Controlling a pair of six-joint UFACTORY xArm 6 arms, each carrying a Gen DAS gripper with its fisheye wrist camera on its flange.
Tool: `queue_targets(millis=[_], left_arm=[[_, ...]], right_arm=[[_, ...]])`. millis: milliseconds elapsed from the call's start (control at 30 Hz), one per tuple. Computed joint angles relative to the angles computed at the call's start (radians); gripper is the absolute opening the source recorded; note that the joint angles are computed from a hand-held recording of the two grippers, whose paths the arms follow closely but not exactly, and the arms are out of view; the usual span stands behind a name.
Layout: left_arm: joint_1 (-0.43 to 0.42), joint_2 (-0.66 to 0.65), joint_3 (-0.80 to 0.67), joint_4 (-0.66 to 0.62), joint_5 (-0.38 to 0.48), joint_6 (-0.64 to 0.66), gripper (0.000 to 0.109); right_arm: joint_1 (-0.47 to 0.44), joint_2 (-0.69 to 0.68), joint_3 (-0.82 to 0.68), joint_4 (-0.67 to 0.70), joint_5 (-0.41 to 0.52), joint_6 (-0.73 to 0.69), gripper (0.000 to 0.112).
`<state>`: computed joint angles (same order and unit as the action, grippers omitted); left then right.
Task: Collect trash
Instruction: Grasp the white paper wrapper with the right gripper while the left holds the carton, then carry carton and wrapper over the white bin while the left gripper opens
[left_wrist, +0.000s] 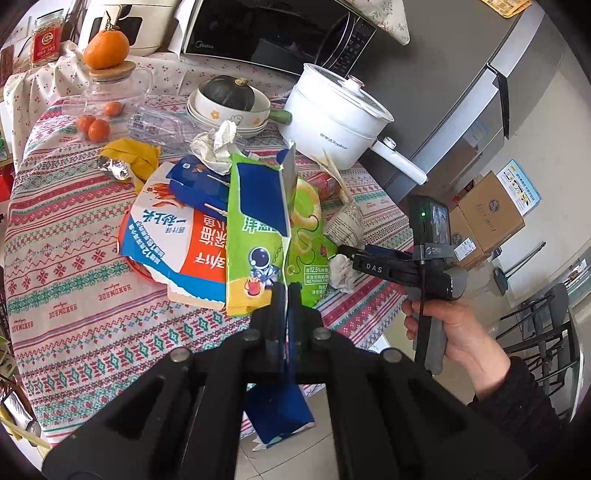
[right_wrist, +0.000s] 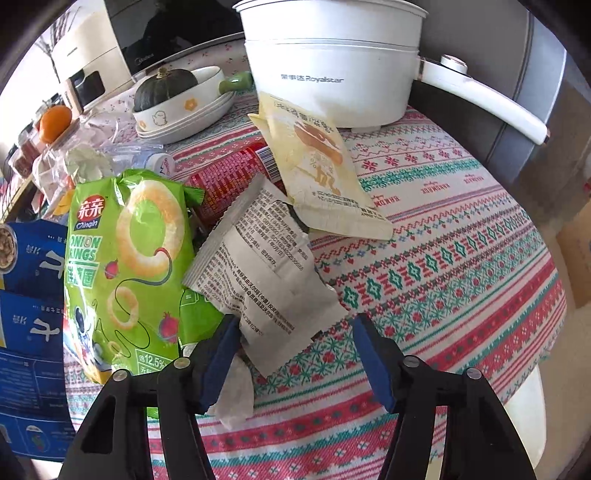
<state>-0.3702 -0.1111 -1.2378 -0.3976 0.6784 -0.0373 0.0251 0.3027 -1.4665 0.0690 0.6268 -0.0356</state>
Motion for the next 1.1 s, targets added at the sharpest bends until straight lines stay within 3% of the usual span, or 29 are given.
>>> queue_targets(millis=[67, 133, 200, 533, 1100], left_arm=[[-0.002, 0.003, -0.004, 0.008, 0.001, -0.004, 0.001], [-0.002, 0.013, -0.011, 0.004, 0.004, -0.006, 0.002], [-0.004, 0.017, -0.012, 0.006, 0.003, -0.015, 0.001], [-0.011, 0.000, 0.007, 0.026, -0.035, -0.036, 0.001], [-0.056, -0.010, 0.011, 0.003, -0.071, -0.017, 0.001]], right_arm=[[0.004, 0.006, 0.005, -0.016, -0.018, -0.025, 0.050], [0.007, 0.003, 0.011, -0.006, -0.025, -0.052, 0.029], [0.008, -0.002, 0.016, 0.008, -0.025, -0.071, 0.020], [-0.009, -0.107, 0.089, 0.090, -0.047, -0.130, 0.015], [-0.108, -0.320, 0.213, 0.284, -0.002, -0.229, 0.014]])
